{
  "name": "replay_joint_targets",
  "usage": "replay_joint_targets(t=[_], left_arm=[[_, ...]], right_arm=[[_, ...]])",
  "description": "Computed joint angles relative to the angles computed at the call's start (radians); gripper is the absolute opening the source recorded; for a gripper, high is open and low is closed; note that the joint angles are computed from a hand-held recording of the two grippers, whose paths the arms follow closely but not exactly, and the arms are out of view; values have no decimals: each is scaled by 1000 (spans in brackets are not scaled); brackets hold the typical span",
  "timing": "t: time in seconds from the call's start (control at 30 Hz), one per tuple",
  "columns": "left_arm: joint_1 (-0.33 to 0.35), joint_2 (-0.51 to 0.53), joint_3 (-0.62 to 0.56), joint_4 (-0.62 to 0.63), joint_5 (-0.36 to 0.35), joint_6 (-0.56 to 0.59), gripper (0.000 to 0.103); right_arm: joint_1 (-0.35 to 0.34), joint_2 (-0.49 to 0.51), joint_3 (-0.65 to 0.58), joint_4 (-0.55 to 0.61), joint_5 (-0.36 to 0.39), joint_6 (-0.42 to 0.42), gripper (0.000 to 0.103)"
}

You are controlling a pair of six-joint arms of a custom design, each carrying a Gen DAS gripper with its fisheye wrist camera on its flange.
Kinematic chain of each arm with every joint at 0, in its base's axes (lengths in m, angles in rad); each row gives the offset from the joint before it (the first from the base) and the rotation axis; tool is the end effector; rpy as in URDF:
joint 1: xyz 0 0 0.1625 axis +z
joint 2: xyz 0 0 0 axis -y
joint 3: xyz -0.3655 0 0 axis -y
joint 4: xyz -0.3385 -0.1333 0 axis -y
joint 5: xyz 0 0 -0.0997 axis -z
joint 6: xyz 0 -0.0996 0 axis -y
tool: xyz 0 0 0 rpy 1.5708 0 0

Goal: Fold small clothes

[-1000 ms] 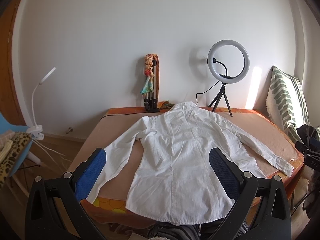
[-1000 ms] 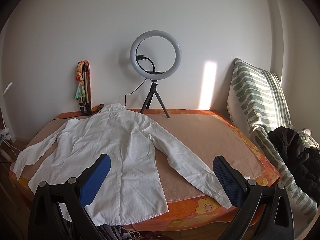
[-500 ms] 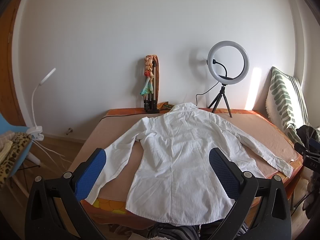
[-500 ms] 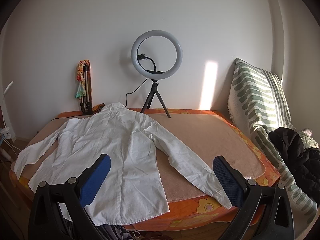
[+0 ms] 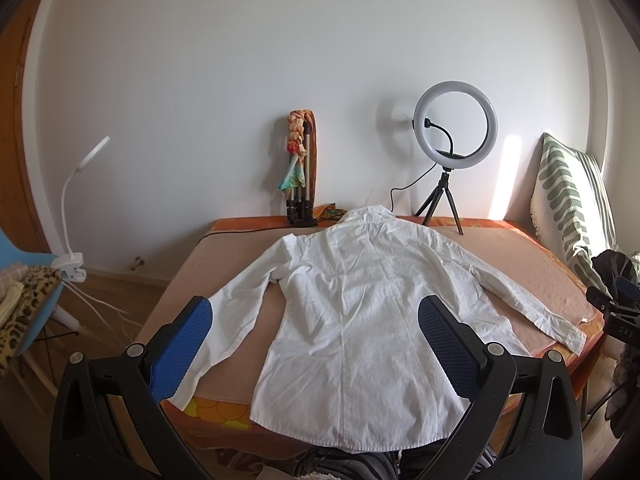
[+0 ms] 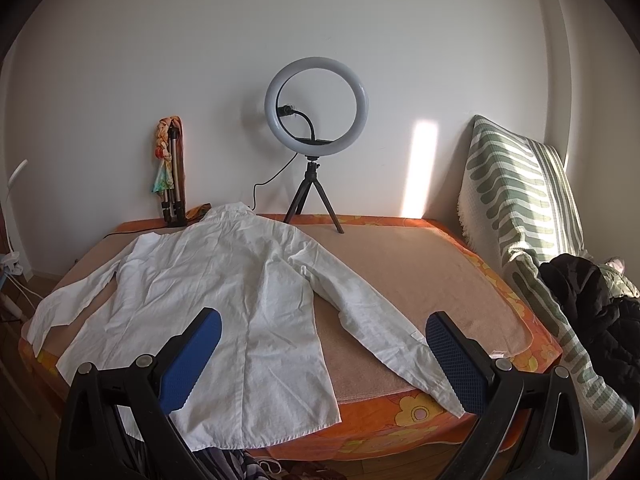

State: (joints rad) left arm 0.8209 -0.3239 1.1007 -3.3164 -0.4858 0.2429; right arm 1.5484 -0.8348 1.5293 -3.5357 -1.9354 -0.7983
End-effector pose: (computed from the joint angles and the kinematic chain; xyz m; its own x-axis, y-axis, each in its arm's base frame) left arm -0.3033 -0.6504 0.0974 -0.7210 -0.1091 -0.6843 0.5763 0.4540 -0.6796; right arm 0.0838 -0.6259 0.2845 -0.6513 0.0404 0.7577 -0.6588 0.4653 -0.5911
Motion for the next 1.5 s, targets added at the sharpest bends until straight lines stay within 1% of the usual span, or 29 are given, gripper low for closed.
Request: replay_joint_targets(t=[0.33,0.5,0.77,0.83,0.87,0.97,1.0,1.07,1.1,1.17,1.2,1.27,1.33,1.4,1.5], left_arm=[[6,2,-10,10,-2,-1,103],[17,-3,-3,6,-7,-2,103],[48,-30,24,13,-28,-10,103],[63,-47,47,-4,-36,-3,102],[72,-59,64,-18,-45,0,102],[109,-126,152,-52,-113,-36,102],[121,-144,175,-64,-125,-43,102],[146,-167,198,-68,-109,-55,99],[160,-182,212,-54,-105,-72,96],[197,-223,250,-12,-131,-129,89],[217,-240,267,0,-140,-155,84],[258,-271,287,48,-162,-220,80],[303,-301,308,87,-198,-281,73],[344,-325,326,125,-243,-337,71],[394,-340,326,184,-300,-408,71]], right_arm=[[0,0,-5,6,0,0,103],[-1,36,-14,-16,2,-8,103],[12,71,-77,24,-13,-17,103],[18,84,-94,26,-21,-26,103],[22,93,-105,28,-24,-31,103],[31,112,-132,50,-18,-38,103],[36,120,-144,58,-18,-43,103],[44,140,-170,71,-17,-55,103],[48,151,-184,80,-17,-59,103],[54,167,-208,107,-6,-59,103],[57,175,-222,121,-4,-55,102],[64,197,-255,149,-1,-48,102],[71,220,-288,168,-2,-48,98],[77,245,-324,193,-4,-49,97],[83,272,-367,250,-3,-40,93]])
